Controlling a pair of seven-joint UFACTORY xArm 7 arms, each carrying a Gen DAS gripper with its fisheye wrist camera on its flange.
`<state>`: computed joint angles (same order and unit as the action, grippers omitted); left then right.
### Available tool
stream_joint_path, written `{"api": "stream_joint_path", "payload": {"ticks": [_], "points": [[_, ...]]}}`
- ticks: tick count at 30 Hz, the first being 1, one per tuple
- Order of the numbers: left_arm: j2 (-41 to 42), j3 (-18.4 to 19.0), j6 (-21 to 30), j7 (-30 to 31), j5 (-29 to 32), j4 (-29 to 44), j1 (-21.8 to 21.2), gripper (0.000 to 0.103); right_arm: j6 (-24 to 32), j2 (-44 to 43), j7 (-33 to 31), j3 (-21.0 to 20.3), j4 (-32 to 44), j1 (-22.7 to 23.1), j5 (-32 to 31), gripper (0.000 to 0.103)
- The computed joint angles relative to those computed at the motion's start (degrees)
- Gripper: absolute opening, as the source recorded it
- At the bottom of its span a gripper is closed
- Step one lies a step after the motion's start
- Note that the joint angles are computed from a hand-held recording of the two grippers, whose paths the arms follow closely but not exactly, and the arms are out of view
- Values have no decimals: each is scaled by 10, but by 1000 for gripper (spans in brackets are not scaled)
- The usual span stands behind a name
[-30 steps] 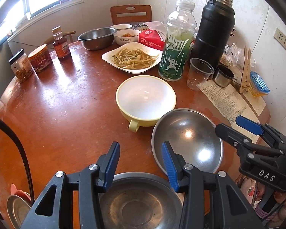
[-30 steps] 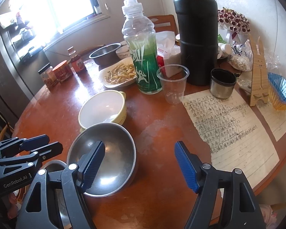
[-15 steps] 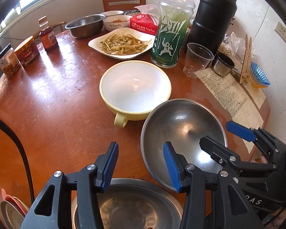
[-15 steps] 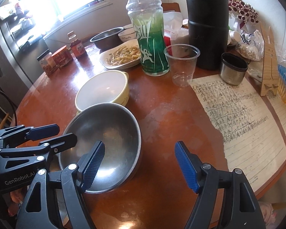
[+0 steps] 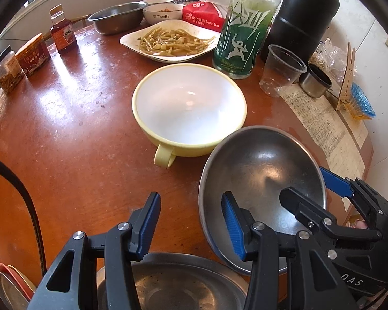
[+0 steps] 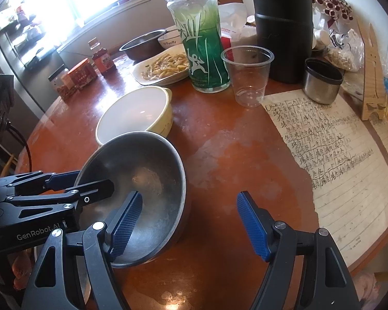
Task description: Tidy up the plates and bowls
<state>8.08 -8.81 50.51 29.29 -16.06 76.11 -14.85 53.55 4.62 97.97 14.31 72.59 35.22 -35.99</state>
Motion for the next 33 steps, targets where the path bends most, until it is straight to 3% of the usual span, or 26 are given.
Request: {"api": "stream_joint_path", "payload": {"ticks": [3, 6, 10, 13, 24, 33], "points": [[3, -2, 8, 8, -9, 2, 1, 49, -7, 1, -6, 0, 0, -1, -2, 60], [9, -4, 23, 17, -20, 7, 1, 36, -21, 0, -8, -2, -6, 0, -10, 41], [10, -6, 34, 25, -32, 6, 2, 27, -26, -3, -2, -1, -7, -1, -26, 24], [3, -7, 19, 25, -31, -2, -3, 26, -23, -1, -1, -1, -2, 0, -31, 23], [-3, -1, 39, 39, -84, 19, 11, 26, -8, -10, 31, 3, 9, 0, -67, 23], [-47, 16, 49, 72, -146, 18, 36, 26, 8, 7, 32, 4, 69, 17, -119, 23]]}}
